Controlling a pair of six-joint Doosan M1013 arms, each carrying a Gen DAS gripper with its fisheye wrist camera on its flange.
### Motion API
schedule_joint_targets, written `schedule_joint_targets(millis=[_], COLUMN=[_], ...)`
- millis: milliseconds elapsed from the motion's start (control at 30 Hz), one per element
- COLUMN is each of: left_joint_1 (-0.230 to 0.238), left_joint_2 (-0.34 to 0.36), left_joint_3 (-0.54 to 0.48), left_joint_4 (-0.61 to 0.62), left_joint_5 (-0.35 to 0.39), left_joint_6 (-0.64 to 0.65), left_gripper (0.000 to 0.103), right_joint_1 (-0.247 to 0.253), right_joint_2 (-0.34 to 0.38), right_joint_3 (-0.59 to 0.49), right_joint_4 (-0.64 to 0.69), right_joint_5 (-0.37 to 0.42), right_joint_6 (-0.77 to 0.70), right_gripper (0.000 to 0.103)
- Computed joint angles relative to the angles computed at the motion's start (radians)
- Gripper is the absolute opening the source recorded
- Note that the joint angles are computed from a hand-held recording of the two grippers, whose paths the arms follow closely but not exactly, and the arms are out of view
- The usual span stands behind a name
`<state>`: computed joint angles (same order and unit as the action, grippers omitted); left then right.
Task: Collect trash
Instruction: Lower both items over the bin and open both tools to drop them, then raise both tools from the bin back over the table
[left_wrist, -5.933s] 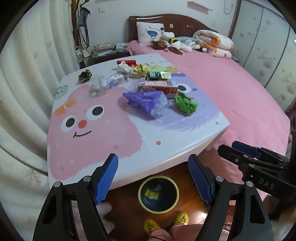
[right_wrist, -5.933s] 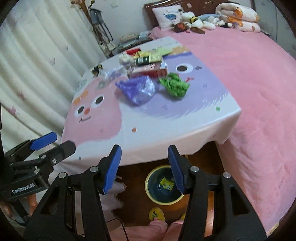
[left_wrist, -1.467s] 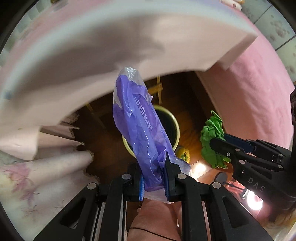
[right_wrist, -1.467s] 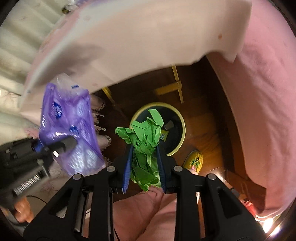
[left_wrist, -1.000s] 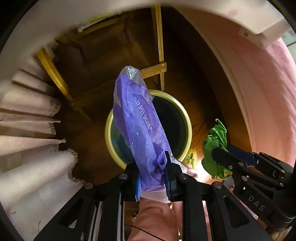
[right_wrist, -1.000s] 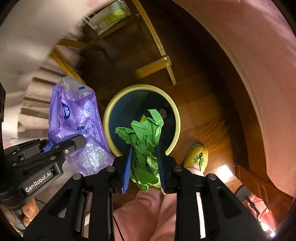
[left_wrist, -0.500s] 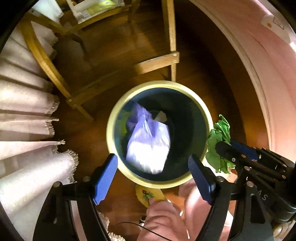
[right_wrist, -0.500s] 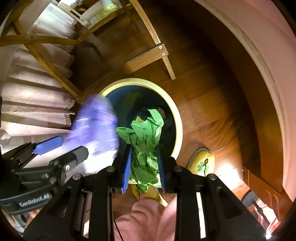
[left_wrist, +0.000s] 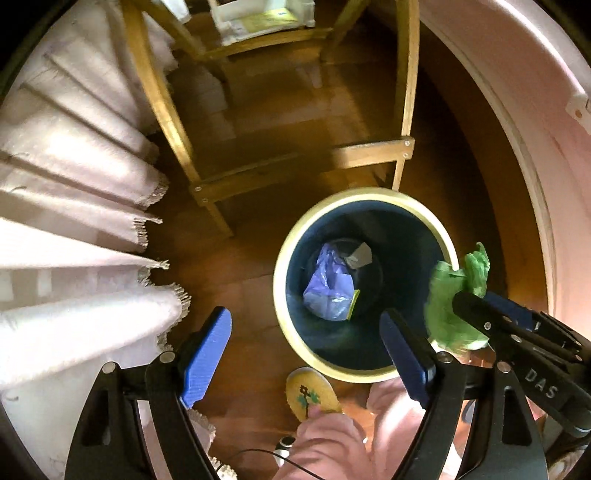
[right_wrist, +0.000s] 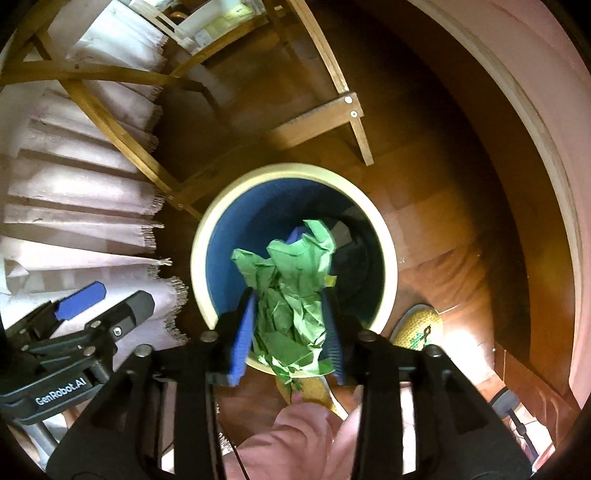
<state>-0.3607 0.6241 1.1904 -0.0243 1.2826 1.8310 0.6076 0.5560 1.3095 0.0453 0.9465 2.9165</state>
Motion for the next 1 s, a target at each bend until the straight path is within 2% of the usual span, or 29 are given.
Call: schedule_joint_targets(millis=[67,100,267,533,633,733,833,1000], left_joint_1=[0.003,0.003,0.002,0.028,0.045,0.060,0.073,0.080], left_joint_2=[-0.007,-0.011,-0.024,-0.053,-0.053,-0.034,-0.011,0.047], left_joint_3=[-0.008,-0.015,-0.072,-0.230,-0.312,-0.429,-0.541,-0.750], left_joint_4=[0.002,0.002,-0.007,-0.062,-0.092,-0.134,-0.175,-0.229], left_joint_5=[0.007,0.015,0.066,0.201,0.260,0.350,0.406,0.463], left_joint_6=[-0.010,-0.014,-0.019,0.037,0.066,0.091,0.100,0.080], left_gripper=[0.085,0.086,0.086,0.086,0.086,0.086,0.086,0.086], right_joint_1=[-0.001,0.000,-0.001,0.009,0.015,0.021,0.028,0.040], right_joint_2=[-0.002,-0.002,0.000,-0.005,-0.005,0.005,0.032,0.110], right_joint_3=[-0.016,-0.026,-0.100,-0.264,-0.337,-0.428,-0.547,-0.806], right_joint_4=[-0.010,-0.020,-0.037,-0.068,-0.075,-0.087,-0.118,-0.223], right_joint_5=[0.012,0.021,0.111,0.288,0.356,0.432,0.526,0.696], right_joint_6=[-0.009,-0.012,-0.049,-0.040,-0.036,-0.056,-0.097,-0.167], right_gripper=[0.055,0.056,0.057,0.059,0.059,0.059,0.059,0.059])
